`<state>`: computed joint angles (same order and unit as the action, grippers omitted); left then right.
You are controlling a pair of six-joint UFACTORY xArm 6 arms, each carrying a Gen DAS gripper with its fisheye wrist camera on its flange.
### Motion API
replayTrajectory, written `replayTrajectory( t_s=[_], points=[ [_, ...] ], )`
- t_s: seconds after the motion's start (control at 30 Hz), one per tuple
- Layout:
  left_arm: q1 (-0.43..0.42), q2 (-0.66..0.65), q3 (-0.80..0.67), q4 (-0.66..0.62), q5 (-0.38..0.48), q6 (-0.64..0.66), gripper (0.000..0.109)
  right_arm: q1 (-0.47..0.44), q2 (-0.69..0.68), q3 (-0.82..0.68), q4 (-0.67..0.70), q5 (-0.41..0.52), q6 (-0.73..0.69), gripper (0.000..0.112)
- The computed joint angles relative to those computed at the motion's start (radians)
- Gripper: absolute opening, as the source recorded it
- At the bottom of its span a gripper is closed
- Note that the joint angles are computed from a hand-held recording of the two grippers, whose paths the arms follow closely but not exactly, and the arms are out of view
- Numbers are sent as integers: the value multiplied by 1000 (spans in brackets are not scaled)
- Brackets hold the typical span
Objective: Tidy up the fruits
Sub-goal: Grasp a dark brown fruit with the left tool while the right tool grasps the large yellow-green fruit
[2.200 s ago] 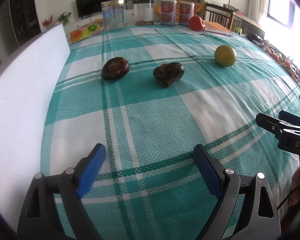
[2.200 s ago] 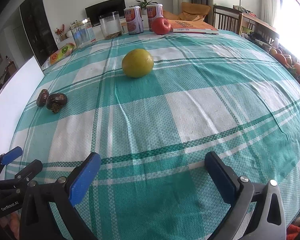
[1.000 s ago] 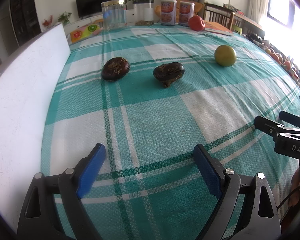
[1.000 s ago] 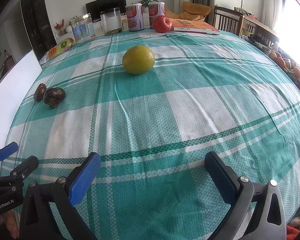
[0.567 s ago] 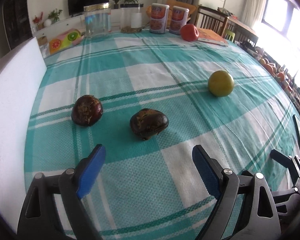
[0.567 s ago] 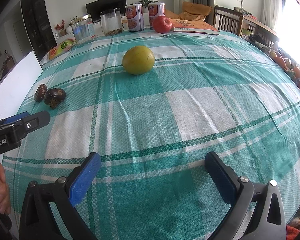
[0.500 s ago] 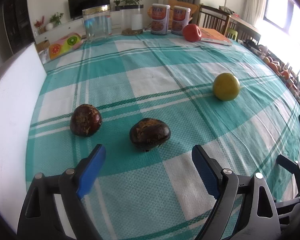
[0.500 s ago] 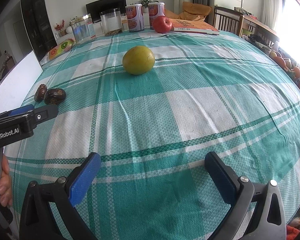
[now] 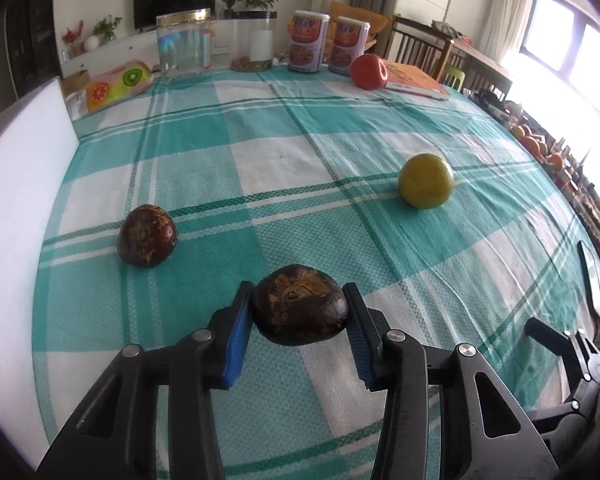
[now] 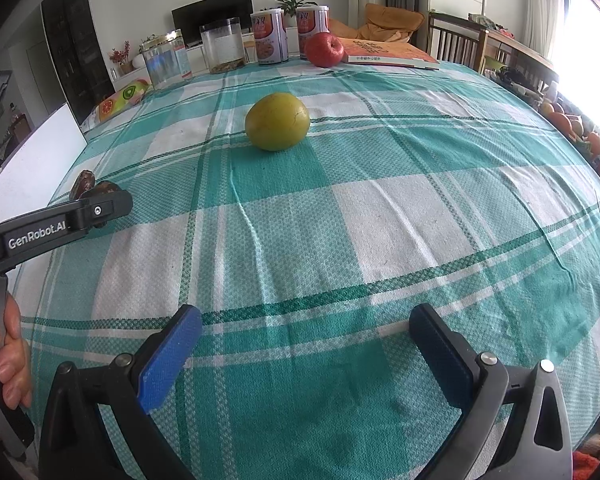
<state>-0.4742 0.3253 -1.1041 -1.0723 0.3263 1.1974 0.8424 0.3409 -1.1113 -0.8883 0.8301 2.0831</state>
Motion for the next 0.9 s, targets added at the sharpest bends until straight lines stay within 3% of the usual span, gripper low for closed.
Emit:
replayTrajectory(
  t_s=[0.07, 0.17, 0.23, 0.37, 0.53, 0.6, 0.67, 0.7, 0.73, 0.9],
  points=[
    [27, -62, 54, 3, 58, 0, 45, -4, -19, 28, -37, -28, 50, 103],
    [86, -162, 129, 2, 168, -1, 45, -40, -101, 143, -222, -150, 310, 103],
    [118, -217, 173, -8, 215, 18, 45, -85, -128, 178, -281, -211, 389, 103],
    [166, -283, 234, -14, 274, 40, 45, -183, -102, 120, -235, -261, 211, 103],
    [215, -328, 265, 5, 366, 13, 45, -287, 48, -78, -103, -293, -88, 103],
    [227, -358, 280, 4, 376, 27, 45, -311, 96, -136, -70, -281, -141, 102],
    [244, -381, 288, 6, 389, 36, 45, -329, 135, -176, -29, -300, -221, 86],
    [255, -387, 286, 6, 397, 35, 45, -323, 154, -201, 15, -266, -287, 63],
    [266, -391, 284, 5, 406, 34, 45, -314, 158, -216, 18, -237, -323, 54],
    [293, -379, 264, -10, 411, 42, 45, -300, 104, -144, -8, -301, -283, 53]
  ],
)
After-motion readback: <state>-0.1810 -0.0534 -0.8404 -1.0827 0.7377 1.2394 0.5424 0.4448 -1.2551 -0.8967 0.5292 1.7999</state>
